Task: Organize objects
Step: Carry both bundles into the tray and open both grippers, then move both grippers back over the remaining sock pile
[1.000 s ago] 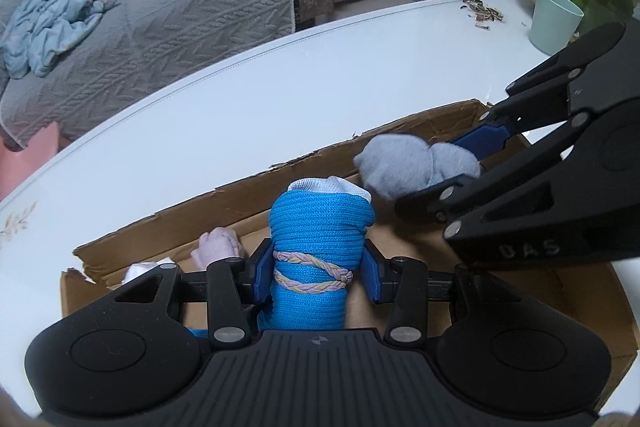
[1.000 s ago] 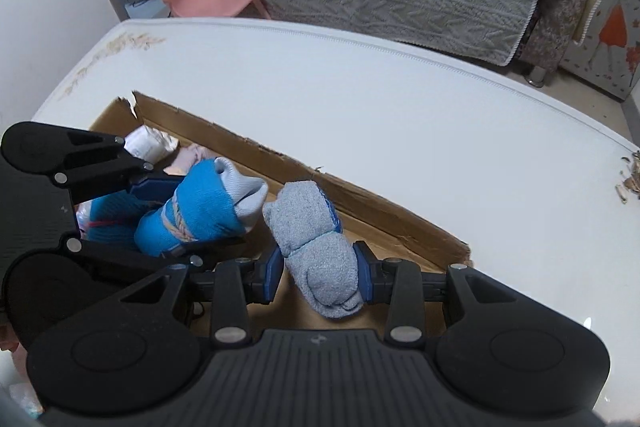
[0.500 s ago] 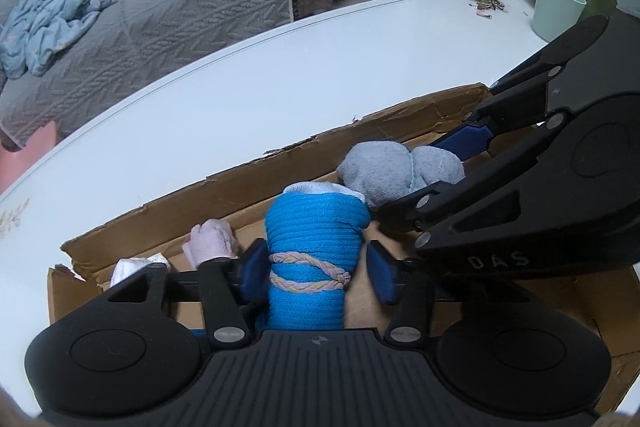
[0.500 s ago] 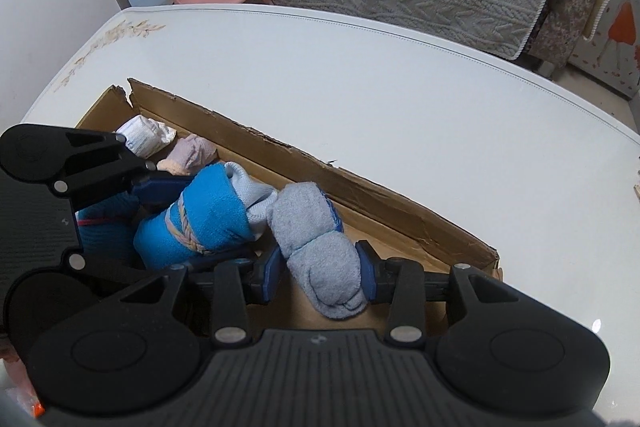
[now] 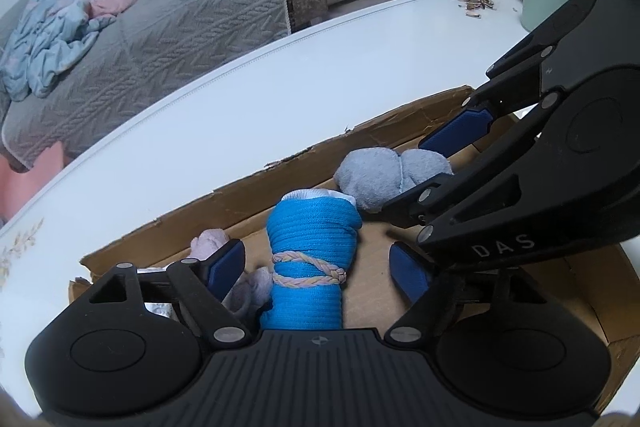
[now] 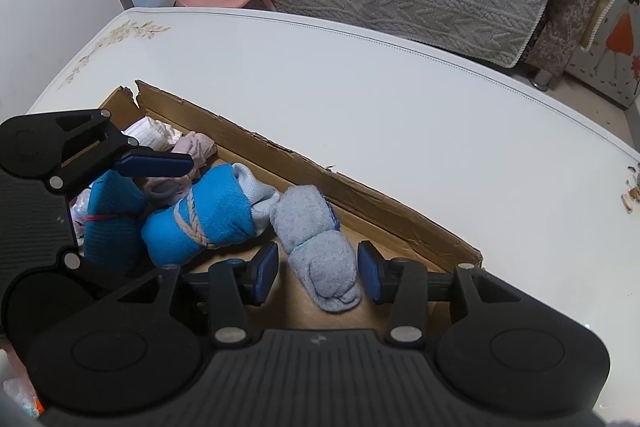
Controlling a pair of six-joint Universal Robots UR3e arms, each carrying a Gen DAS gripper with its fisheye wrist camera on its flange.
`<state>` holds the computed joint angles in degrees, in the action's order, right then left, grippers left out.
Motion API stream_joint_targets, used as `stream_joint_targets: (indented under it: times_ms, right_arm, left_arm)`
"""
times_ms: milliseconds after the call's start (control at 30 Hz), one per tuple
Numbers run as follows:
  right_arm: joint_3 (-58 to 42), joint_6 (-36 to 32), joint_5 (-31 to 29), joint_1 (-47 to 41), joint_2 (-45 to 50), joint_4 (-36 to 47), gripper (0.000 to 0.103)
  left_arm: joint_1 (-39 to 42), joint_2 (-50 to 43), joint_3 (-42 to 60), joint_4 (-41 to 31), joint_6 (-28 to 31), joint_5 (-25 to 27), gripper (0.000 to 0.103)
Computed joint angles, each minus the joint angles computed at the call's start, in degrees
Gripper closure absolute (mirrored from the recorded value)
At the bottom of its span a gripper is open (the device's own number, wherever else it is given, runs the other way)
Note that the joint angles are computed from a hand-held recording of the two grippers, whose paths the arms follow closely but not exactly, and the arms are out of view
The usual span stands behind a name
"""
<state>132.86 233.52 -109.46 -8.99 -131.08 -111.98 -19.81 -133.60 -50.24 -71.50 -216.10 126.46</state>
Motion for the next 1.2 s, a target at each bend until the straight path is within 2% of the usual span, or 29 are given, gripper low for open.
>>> stream_joint_targets:
  times_ms: [333,533,900,1067,1200]
  right_arm:
    - [-3.17,2.08,-1.51,3.18,1.55,2.52,0.062]
    - [-6.91,4.85,-3.19,7.26,4.39,3.76,0.061]
    - [-19.32,15.20,-9.48,20.16,13.02,10.67,0.058]
    - [-24.87,21.12,-12.25,26.43,17.22,13.98,0.057]
    - [-30.20,26.70,-13.61,31.51,22.05,17.59,0.056]
  left_arm:
    - [-1.64,-0.67,4.72,-5.54,1.04,0.35,0.018]
    - [-2.40,-0.15,7.37,-9.79,-0.90,0.78,0.018]
    - [-6.05,0.58,16.87,-23.61,-5.79,2.80,0.017]
    - [-9.44,-0.83,24.77,-32.96,-9.88,4.21,0.016]
    - [-11.88,-1.08,28.68,-37.76,-13.46,4.80,0.015]
